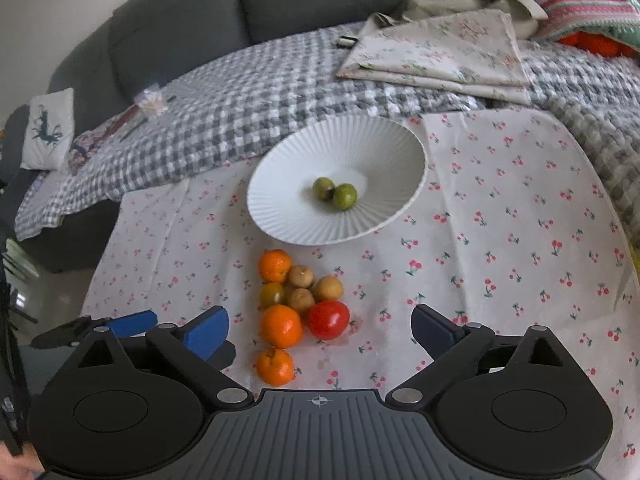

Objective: Organize fruits
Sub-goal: 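Move both tools back to the fruit cluster, then grasp a large orange with the left tool while the right tool grasps a tangerine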

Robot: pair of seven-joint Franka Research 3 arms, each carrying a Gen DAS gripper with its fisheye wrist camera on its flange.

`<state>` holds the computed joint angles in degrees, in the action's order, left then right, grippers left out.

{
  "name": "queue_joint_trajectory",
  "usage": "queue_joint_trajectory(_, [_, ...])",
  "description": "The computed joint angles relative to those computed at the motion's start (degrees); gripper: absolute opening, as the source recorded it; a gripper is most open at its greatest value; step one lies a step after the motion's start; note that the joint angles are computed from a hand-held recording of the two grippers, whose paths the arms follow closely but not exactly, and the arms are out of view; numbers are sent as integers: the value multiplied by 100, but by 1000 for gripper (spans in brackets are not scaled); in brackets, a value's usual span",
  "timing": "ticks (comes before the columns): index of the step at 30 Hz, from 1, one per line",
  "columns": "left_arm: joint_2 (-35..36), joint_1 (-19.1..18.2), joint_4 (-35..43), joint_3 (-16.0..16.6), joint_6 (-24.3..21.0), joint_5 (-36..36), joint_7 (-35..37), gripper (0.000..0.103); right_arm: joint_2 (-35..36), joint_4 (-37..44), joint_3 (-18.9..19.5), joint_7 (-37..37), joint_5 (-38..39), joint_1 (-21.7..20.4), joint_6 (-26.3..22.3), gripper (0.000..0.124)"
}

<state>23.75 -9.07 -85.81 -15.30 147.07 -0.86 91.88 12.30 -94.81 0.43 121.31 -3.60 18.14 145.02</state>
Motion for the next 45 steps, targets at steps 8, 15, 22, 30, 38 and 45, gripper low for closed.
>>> queue_joint_trajectory(8, [388, -49, 256, -124, 209, -41, 325, 97, 127, 192, -66, 304, 68, -29, -526, 99])
queue_joint_trajectory(15, [752, -101, 676, -192, -81, -86, 437, 78, 114, 161, -143, 869, -176, -72, -647, 99])
queue_joint_trajectory(22, [975, -74, 1018, -245, -508, -261, 582, 39, 165, 178, -88, 644, -133, -122, -709, 99])
queue_joint_trajectory(30, [794, 74, 1098, -166, -869, -536, 387, 38, 252, 188, -102, 451, -175, -136, -854, 99])
queue_joint_trajectory(38, [686, 164, 1231, 64, -917, -497, -215, 38, 428, 233, 48, -312, 1, -74, -724, 98])
queue_joint_trajectory(45, [727, 203, 1321, 161, -954, -326, -611, 38, 670, 340, 215, -1238, 676, -4, -499, 97])
